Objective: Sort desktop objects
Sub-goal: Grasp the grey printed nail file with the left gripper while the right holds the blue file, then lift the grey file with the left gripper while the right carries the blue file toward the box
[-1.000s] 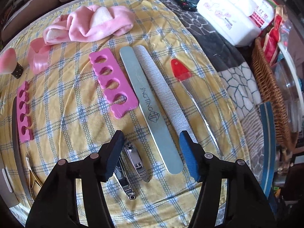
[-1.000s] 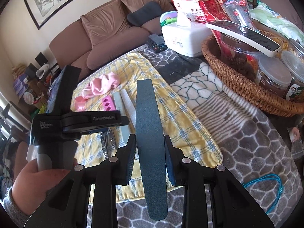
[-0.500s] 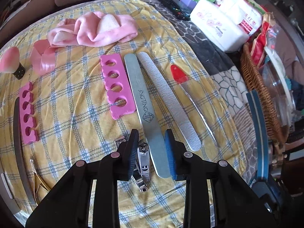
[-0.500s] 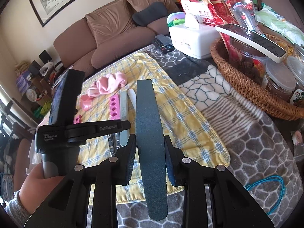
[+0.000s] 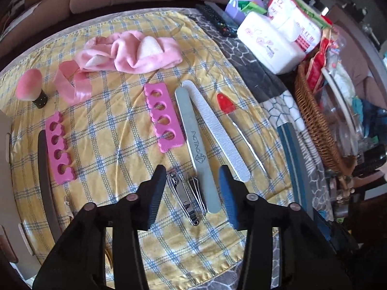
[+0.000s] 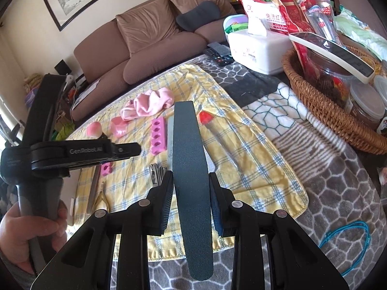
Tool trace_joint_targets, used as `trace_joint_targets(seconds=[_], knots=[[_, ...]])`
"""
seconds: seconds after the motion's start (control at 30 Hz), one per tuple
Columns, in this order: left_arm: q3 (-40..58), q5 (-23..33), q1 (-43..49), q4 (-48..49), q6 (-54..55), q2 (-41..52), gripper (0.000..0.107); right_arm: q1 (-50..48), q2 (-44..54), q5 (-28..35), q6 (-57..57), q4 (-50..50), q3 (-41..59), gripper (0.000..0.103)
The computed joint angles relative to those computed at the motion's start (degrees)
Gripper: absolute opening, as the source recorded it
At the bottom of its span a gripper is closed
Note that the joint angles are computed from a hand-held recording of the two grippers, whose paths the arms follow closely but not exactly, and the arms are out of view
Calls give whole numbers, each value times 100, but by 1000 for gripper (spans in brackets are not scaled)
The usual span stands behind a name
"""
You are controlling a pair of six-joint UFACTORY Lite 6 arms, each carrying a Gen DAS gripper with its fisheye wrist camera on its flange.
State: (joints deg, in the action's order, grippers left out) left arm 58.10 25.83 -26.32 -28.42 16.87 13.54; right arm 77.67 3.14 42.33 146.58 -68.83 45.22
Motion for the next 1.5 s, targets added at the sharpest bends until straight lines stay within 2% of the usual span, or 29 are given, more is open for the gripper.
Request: trace_joint_targets(seconds=[0.17, 0.3, 0.4, 0.53, 0.7, 0.93, 1.13, 1.33, 1.5], knots=[[690, -272, -615, 1038, -1240, 1043, 43, 4, -118, 5, 100, 5, -147, 29], [1103, -244, -879, 1746, -1849, 1537, 29, -91, -231, -71, 143, -51, -284, 29], [976, -479, -842, 1620, -1675, 1524, 24, -136, -242, -150, 123, -67, -335, 29], [551, -711, -608, 692, -717, 1218, 21, -142, -281, -188, 175, -94, -415, 29], [10, -502, -208, -508, 532, 465, 19, -70, -263, -111, 146, -102, -344, 29], [-430, 212, 429, -909, 1262, -656, 17, -98, 75, -174, -9, -181, 80, 29], [-914, 904, 1431, -1330, 2233, -1461, 17, -182, 801, -192, -837, 168, 993, 29], [-1094, 1960, 2812, -1523, 3165, -2150, 17, -143, 1189, -44, -1249, 318, 1665, 29], [-849, 3162, 4080, -1507, 3790, -2596, 17, 102, 1455, 257, -1467, 378, 2333, 29]])
